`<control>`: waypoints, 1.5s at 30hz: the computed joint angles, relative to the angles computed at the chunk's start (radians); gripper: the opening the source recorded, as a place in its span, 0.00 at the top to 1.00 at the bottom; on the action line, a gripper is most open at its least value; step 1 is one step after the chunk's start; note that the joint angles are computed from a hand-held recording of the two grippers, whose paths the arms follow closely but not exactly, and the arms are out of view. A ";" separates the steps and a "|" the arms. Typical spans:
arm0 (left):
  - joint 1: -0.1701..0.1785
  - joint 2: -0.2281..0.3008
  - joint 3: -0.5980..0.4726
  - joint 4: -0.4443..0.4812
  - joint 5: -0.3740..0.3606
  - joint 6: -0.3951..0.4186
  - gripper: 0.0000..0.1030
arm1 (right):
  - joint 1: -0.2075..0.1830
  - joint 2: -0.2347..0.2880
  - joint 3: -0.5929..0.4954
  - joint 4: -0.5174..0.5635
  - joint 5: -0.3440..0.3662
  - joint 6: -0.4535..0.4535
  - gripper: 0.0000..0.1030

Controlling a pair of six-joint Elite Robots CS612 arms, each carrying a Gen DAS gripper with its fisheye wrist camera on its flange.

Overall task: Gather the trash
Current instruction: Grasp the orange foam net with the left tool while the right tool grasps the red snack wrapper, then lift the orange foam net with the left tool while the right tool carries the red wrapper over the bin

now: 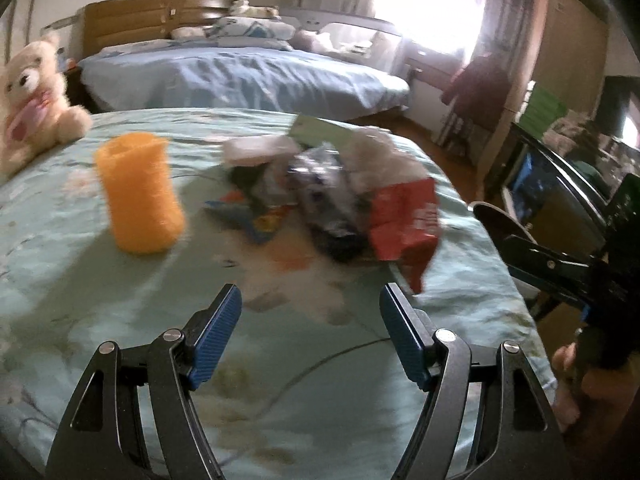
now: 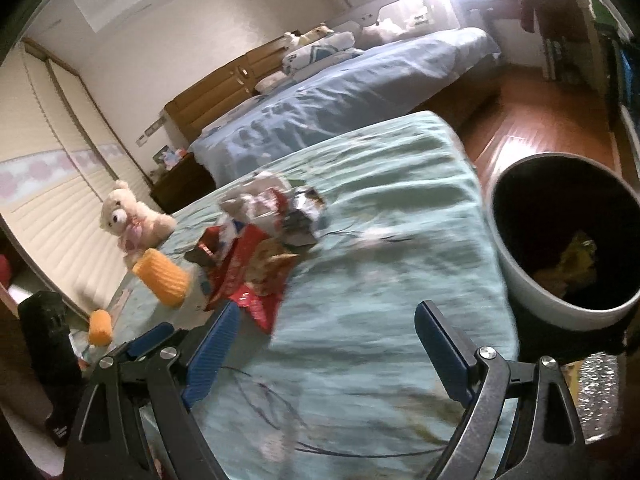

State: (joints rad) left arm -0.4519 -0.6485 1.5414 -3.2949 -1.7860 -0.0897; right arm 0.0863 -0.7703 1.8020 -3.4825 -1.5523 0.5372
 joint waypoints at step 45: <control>0.011 0.005 -0.042 0.054 -0.018 0.012 0.82 | -0.001 0.016 -0.012 -0.008 0.102 0.052 0.80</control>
State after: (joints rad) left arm -0.4404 -0.6432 1.4997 -3.2404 -1.8042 -0.0777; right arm 0.0849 -0.7542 1.7902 -3.4903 -1.4500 0.5892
